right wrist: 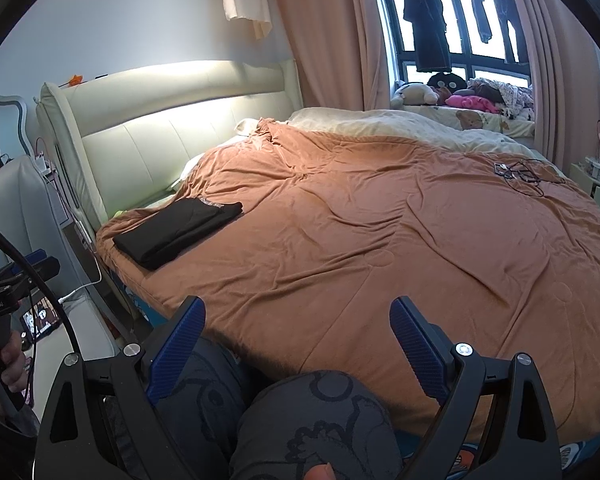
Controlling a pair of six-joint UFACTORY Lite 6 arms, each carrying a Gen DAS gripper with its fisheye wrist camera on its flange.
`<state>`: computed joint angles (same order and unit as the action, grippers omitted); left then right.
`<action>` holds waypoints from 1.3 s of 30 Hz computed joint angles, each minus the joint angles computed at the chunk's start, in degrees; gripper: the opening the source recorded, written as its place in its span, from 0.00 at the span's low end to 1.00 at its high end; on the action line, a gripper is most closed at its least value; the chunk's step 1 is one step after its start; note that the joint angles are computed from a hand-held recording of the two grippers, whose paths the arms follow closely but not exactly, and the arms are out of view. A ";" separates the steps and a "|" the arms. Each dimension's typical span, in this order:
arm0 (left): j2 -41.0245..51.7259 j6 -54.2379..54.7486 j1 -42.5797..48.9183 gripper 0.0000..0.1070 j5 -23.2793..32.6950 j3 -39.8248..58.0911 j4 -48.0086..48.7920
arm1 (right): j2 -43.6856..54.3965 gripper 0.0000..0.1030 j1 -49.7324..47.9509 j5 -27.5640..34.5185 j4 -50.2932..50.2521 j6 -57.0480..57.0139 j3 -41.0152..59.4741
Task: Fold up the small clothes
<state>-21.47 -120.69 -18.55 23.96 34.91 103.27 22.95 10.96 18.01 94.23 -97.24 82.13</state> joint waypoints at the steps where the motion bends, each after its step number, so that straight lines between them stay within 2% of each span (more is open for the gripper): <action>1: -0.01 -0.24 -0.09 0.96 0.16 -0.13 0.19 | 0.00 0.90 -0.01 0.00 0.13 -0.16 -0.04; 39: -5.66 3.29 -2.88 0.96 2.99 -2.92 -4.61 | -2.81 0.90 -0.09 -0.36 7.88 -8.28 -3.86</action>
